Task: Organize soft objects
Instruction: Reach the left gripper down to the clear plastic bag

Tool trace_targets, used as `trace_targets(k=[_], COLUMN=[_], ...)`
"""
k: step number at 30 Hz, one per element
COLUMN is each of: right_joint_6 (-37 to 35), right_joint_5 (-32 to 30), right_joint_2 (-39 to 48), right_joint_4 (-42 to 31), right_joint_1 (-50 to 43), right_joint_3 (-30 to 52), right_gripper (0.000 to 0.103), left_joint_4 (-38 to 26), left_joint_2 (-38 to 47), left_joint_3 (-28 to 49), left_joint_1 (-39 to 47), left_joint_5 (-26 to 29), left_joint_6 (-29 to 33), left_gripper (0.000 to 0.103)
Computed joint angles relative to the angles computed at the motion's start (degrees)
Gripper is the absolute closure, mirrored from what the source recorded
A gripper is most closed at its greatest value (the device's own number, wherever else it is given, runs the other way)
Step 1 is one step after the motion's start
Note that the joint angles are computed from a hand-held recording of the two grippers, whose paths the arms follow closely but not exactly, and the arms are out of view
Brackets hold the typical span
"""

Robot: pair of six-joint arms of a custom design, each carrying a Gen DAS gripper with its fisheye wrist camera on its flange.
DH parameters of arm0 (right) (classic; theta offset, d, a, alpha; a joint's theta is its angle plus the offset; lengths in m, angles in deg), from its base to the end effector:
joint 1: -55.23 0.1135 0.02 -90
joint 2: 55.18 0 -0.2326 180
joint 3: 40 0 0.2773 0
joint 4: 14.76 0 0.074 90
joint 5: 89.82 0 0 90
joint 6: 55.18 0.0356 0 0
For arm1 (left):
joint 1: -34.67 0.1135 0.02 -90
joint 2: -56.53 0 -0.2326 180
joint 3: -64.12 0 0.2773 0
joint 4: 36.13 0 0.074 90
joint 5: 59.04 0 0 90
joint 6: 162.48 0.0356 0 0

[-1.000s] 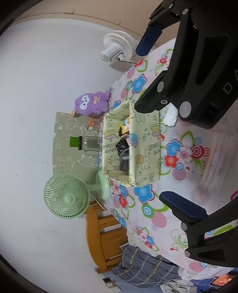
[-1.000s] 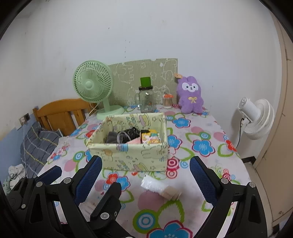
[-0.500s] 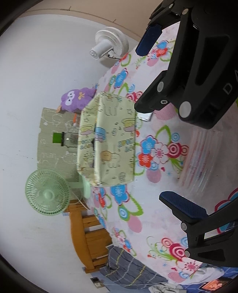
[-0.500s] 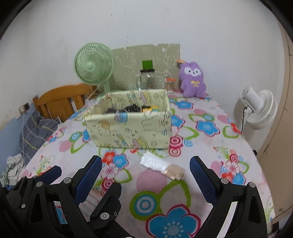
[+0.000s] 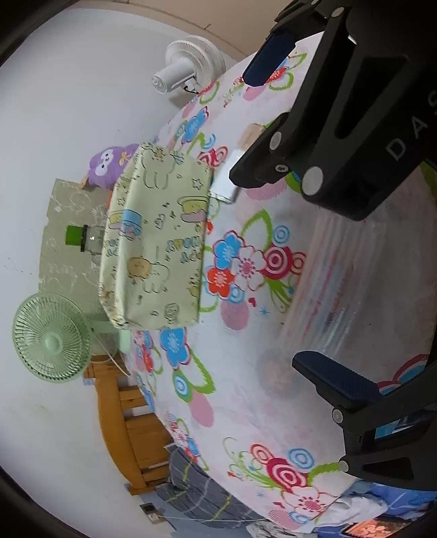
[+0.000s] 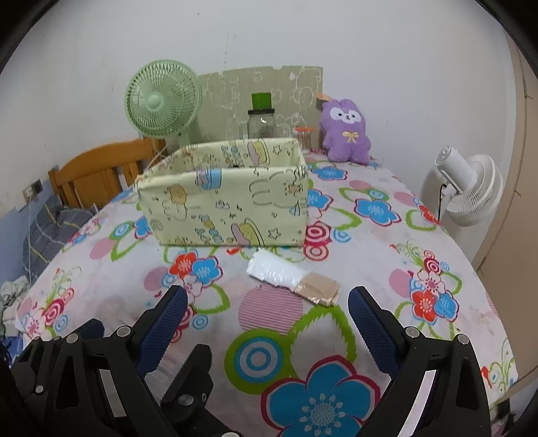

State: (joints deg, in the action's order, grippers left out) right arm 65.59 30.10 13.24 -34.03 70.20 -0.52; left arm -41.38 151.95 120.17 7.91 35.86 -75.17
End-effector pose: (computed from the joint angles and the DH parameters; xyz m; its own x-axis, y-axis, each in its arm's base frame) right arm 0.2432 0.0466 0.1174 -0.5692 0.3068 -0.7628 0.4520 0.8917 0.0214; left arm 0.2971 -0.1532 0.0923 -0.6501 0.2754 -0.7082 0.4729 0.8762 -0.0933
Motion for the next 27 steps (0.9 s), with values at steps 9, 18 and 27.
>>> trace_targets(k=[9, 18, 27], right_joint_6=[-0.27, 0.12, -0.07], right_joint_5=[0.05, -0.62, -1.85], right_joint_2=[3.57, 5.3, 5.98], right_joint_4=[-0.07, 0.21, 0.92], right_joint_1=[0.46, -0.77, -2.87], right_joint_3=[1.12, 1.67, 1.59], right_gripper=[0.005, 0.005, 0.005], left_joint_4=[-0.38, -0.52, 0.32], left_joint_2=[2.5, 5.36, 8.43], left_joint_3=[0.59, 3.01, 6.14], left_joint_1=[0.48, 0.4, -0.21], left_joint_5=[-0.62, 0.04, 0.42], left_joint_6=[-0.81, -0.78, 0.59], left_gripper=[0.0, 0.0, 0.005])
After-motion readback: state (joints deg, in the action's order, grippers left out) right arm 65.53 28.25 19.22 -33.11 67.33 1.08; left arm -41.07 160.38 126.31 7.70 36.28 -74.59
